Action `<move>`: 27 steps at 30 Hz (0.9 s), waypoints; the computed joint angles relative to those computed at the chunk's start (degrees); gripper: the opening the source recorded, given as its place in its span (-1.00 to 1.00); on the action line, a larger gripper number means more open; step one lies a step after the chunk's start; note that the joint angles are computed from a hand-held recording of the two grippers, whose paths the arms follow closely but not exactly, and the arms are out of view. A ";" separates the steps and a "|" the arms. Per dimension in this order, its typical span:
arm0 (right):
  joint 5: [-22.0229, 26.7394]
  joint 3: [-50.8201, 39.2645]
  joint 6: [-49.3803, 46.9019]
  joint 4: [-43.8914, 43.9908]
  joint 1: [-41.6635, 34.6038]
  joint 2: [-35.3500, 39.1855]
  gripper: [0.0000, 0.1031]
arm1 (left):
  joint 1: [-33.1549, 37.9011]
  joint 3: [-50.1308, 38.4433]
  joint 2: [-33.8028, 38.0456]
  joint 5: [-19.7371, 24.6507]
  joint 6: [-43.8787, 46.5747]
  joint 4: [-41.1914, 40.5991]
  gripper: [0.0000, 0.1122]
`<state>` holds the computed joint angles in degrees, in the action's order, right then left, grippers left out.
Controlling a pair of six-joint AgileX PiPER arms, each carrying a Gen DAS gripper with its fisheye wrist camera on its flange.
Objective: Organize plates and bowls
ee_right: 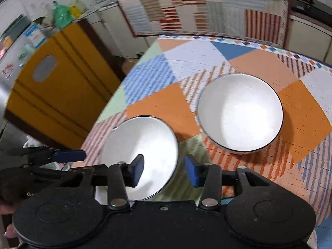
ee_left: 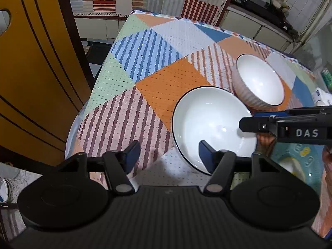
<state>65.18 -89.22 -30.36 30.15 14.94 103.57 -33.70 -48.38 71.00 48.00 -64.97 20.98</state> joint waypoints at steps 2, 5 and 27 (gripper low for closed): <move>-2.13 0.82 1.03 -2.03 0.96 0.60 -0.25 | 1.85 0.28 1.08 -1.77 1.82 -1.98 -0.09; -4.83 2.70 0.69 -2.68 1.34 0.64 -0.50 | 3.90 0.99 2.36 -4.60 4.51 -4.94 -0.45; 4.06 9.35 3.14 -0.50 3.63 -9.33 -0.79 | -10.80 -0.84 -10.68 15.72 -4.47 -7.06 -0.68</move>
<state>69.23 -79.86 -27.22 29.65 18.57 94.24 -44.50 -49.22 60.32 63.72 -69.45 13.92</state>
